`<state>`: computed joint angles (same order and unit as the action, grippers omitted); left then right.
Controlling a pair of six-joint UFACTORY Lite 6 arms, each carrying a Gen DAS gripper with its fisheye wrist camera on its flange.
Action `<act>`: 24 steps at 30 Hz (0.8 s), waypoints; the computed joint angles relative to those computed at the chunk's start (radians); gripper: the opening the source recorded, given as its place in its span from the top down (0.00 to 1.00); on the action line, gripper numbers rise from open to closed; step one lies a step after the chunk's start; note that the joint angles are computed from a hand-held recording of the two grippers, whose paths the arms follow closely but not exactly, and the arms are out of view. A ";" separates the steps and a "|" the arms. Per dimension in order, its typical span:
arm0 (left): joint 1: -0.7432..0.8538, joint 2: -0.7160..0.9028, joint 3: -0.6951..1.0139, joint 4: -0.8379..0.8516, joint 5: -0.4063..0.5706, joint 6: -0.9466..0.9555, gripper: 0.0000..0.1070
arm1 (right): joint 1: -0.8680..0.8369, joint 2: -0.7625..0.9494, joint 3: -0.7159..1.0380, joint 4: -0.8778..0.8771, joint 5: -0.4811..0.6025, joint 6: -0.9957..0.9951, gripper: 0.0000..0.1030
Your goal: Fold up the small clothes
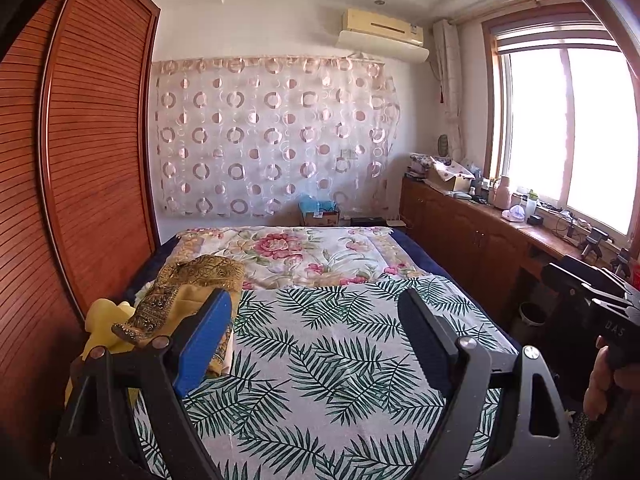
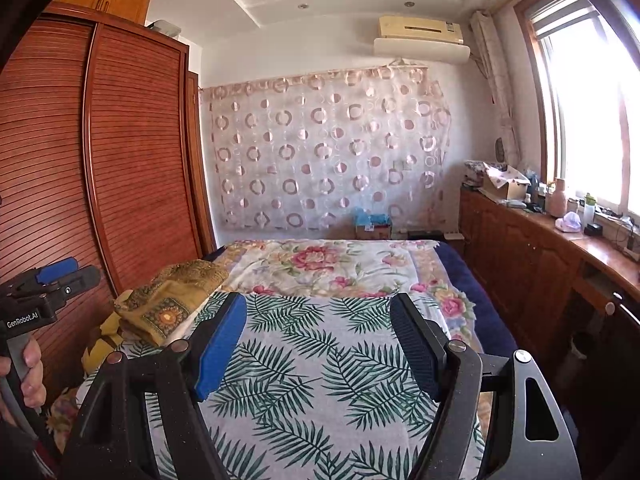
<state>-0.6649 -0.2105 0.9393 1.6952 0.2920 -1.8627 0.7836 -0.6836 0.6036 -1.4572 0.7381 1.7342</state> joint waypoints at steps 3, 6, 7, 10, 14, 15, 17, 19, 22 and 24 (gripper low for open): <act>-0.001 -0.001 -0.003 0.005 0.000 -0.005 0.20 | -0.004 -0.002 -0.002 -0.001 -0.003 -0.002 0.26; -0.004 -0.002 -0.005 0.005 0.007 -0.007 0.20 | -0.015 -0.004 -0.004 0.000 -0.015 -0.007 0.26; -0.001 -0.005 -0.009 0.007 0.005 -0.008 0.20 | -0.019 -0.009 -0.006 0.003 -0.020 -0.011 0.26; 0.001 -0.011 -0.014 0.008 0.003 -0.007 0.20 | -0.030 -0.017 -0.007 0.007 -0.031 -0.023 0.26; 0.001 -0.012 -0.015 0.008 0.003 -0.006 0.20 | -0.050 -0.020 -0.004 0.010 -0.048 -0.036 0.26; 0.001 -0.013 -0.016 0.013 0.003 -0.011 0.20 | -0.049 -0.021 -0.011 0.002 -0.047 -0.025 0.26; 0.000 -0.011 -0.015 0.010 0.005 -0.009 0.20 | -0.055 -0.021 -0.011 0.002 -0.053 -0.029 0.26; 0.000 -0.014 -0.017 0.006 0.007 -0.005 0.20 | -0.063 -0.026 -0.013 0.003 -0.061 -0.035 0.26; 0.000 -0.017 -0.020 0.010 0.008 -0.010 0.20 | -0.075 -0.034 -0.019 0.003 -0.074 -0.042 0.26; 0.001 -0.015 -0.019 0.008 0.005 -0.007 0.20 | -0.085 -0.038 -0.023 0.000 -0.084 -0.042 0.26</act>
<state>-0.6640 -0.2258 0.9208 1.7037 0.2973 -1.8694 0.6989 -0.7214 0.5808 -1.4570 0.6544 1.6926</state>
